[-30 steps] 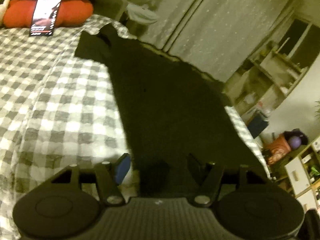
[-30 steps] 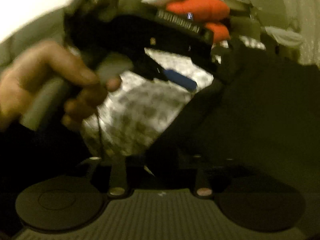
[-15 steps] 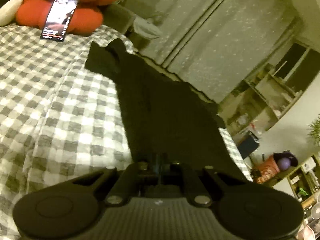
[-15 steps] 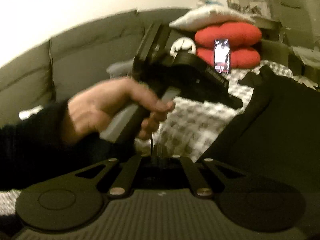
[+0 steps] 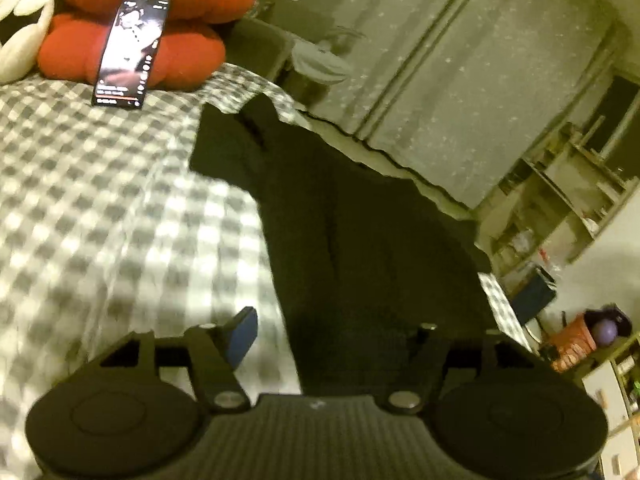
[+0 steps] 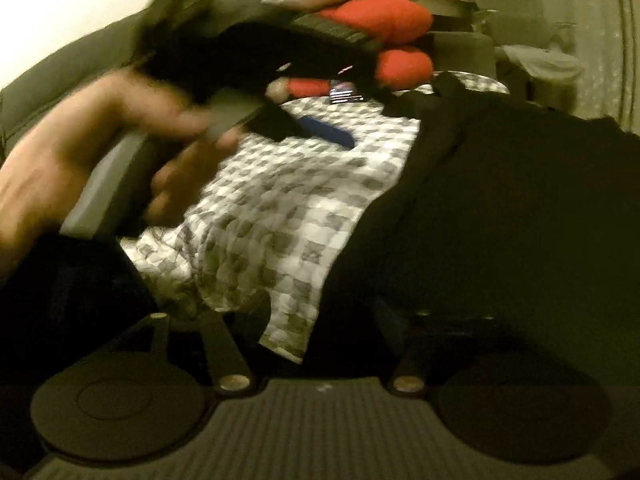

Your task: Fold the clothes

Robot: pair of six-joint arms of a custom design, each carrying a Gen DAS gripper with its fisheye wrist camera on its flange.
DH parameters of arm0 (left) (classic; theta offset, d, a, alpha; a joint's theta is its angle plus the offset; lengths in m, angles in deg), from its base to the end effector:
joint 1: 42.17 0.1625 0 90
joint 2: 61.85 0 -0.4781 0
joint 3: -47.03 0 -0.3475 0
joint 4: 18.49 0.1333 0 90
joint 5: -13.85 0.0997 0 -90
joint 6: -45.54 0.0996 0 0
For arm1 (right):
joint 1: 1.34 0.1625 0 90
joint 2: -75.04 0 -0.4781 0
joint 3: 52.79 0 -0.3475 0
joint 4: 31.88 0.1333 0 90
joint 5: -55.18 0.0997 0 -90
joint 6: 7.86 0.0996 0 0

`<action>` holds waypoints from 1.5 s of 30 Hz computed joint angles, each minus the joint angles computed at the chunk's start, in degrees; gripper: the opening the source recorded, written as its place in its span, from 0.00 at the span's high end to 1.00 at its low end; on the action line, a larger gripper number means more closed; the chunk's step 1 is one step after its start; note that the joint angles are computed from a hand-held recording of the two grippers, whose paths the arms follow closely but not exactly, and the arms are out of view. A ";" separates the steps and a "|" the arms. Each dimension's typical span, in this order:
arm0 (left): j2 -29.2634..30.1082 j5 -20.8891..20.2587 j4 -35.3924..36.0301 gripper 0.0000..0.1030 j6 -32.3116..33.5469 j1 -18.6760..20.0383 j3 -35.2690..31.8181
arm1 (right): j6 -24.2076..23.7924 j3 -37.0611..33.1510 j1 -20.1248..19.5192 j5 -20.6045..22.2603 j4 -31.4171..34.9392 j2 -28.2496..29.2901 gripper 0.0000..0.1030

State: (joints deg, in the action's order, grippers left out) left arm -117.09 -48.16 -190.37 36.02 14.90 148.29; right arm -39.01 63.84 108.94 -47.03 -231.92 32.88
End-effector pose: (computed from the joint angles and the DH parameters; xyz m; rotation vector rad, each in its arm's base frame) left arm -0.2002 -0.6403 0.2924 0.3369 2.7069 -1.0654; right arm 0.3081 -0.5100 0.1274 1.1089 -2.5201 0.8508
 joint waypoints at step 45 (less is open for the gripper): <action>19.06 1.17 -11.22 0.97 0.82 7.15 -33.51 | 14.99 0.65 -9.47 25.31 5.92 -9.11 0.97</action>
